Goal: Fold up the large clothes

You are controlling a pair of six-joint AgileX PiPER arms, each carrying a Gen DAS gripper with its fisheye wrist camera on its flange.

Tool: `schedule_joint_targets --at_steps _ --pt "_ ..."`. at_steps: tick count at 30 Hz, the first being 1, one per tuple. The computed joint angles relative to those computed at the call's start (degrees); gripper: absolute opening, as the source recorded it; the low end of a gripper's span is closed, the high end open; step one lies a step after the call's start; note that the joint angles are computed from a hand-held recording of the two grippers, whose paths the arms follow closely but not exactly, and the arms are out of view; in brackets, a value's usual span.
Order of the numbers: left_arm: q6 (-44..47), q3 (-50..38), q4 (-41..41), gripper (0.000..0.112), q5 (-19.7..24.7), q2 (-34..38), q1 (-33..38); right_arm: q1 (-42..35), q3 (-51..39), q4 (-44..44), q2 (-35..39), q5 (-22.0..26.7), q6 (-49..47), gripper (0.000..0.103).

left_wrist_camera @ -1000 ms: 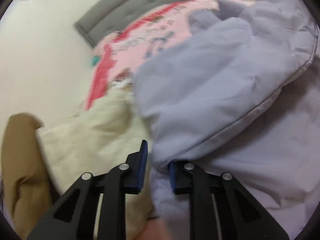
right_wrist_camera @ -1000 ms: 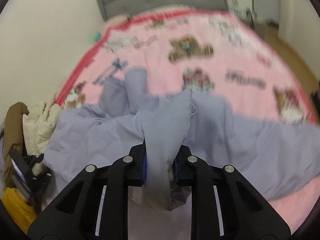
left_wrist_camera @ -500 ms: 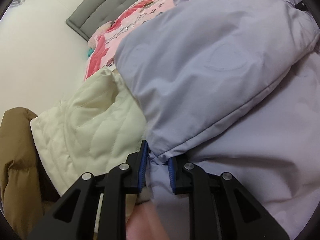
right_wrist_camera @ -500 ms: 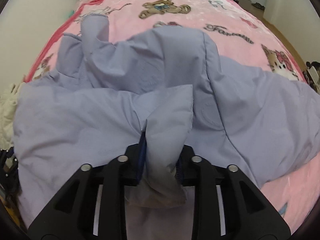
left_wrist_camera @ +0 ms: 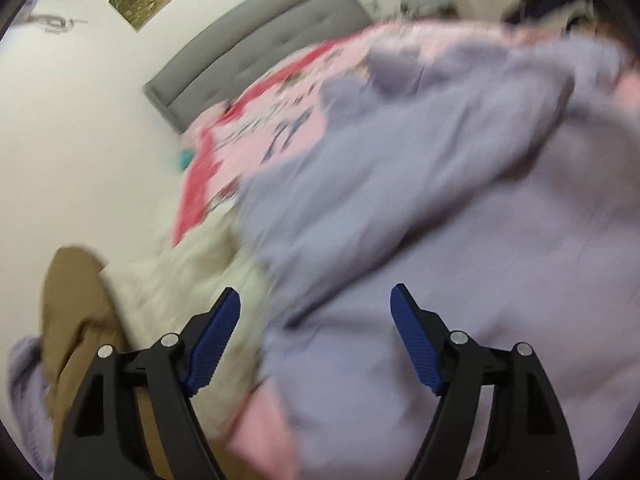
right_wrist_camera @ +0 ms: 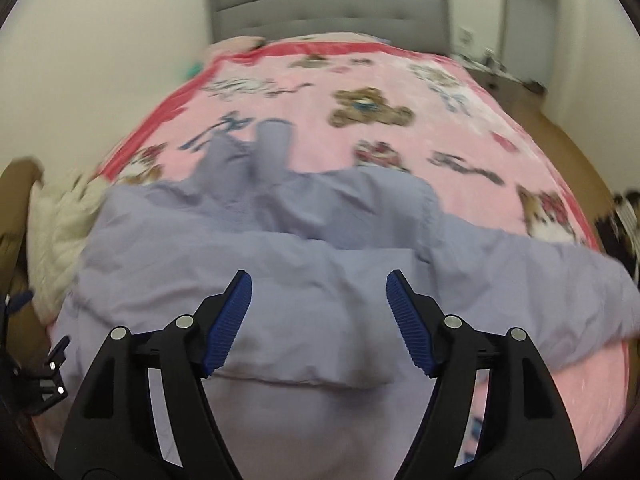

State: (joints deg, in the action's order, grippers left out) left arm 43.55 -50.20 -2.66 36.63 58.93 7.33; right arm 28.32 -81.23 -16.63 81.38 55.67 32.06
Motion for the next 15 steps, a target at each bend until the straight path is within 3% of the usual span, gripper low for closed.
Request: schedule_joint_targets --at_steps 3,8,11,15 --pt "-6.28 -9.32 -5.32 0.077 2.68 9.13 -3.38 0.66 0.41 -0.41 2.94 -1.76 -0.47 0.065" --pt "-11.46 -19.78 -10.35 0.077 1.29 22.43 -3.28 -1.56 3.01 0.82 5.83 -4.14 0.79 0.066" --pt "-17.8 -28.32 -9.47 0.077 8.11 31.65 -2.34 -2.6 4.06 -0.03 7.41 -3.22 1.56 0.066" --pt "-20.54 -31.02 -8.01 0.077 10.47 37.67 -1.58 -3.19 7.58 -0.33 8.16 -5.93 1.5 0.067"
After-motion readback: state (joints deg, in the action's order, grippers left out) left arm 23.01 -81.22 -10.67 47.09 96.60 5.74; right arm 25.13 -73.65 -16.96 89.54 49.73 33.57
